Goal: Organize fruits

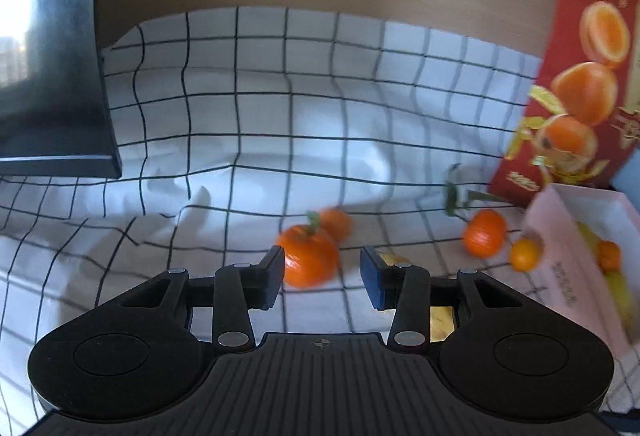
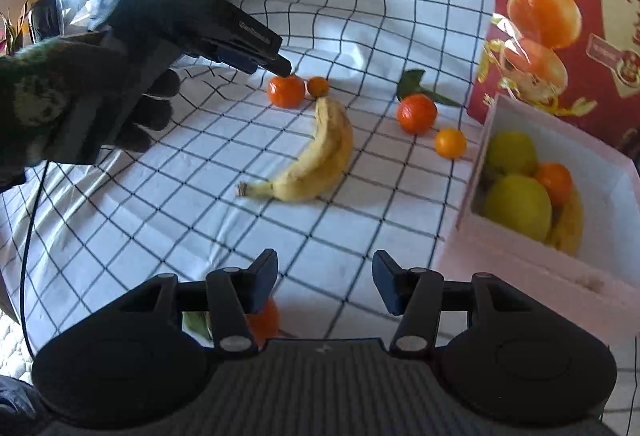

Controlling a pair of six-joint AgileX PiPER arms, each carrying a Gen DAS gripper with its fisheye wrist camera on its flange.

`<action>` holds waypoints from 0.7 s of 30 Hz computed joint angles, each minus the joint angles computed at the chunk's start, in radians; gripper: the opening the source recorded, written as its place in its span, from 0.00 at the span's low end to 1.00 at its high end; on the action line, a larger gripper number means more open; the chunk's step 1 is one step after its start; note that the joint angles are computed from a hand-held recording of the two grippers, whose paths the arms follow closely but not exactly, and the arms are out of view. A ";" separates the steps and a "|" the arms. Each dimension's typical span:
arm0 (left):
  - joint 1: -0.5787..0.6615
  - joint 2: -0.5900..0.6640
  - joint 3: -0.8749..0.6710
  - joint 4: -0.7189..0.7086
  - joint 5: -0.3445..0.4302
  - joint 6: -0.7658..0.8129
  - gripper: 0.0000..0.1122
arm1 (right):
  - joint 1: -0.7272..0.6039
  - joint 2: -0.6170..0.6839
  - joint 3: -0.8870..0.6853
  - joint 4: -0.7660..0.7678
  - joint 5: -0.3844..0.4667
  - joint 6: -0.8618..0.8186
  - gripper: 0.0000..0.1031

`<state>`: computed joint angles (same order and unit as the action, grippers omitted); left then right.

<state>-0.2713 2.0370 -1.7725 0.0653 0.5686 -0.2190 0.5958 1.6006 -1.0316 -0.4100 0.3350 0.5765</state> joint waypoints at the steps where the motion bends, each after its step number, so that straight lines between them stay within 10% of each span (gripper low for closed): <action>1: 0.002 0.034 -0.050 -0.009 0.026 0.022 0.41 | 0.002 0.009 -0.013 0.002 0.003 -0.003 0.51; 13: 0.023 0.294 -0.414 -0.055 0.253 0.177 0.50 | -0.006 0.181 -0.268 0.081 0.097 -0.067 0.51; 21: 0.061 0.112 -0.082 -0.235 0.065 0.305 0.49 | -0.052 0.466 -0.663 0.176 0.248 -0.049 0.52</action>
<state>-0.2103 2.1491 -1.8546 -0.1701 0.6336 0.0861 0.5435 2.0664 -1.6941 -0.2339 0.5827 0.5274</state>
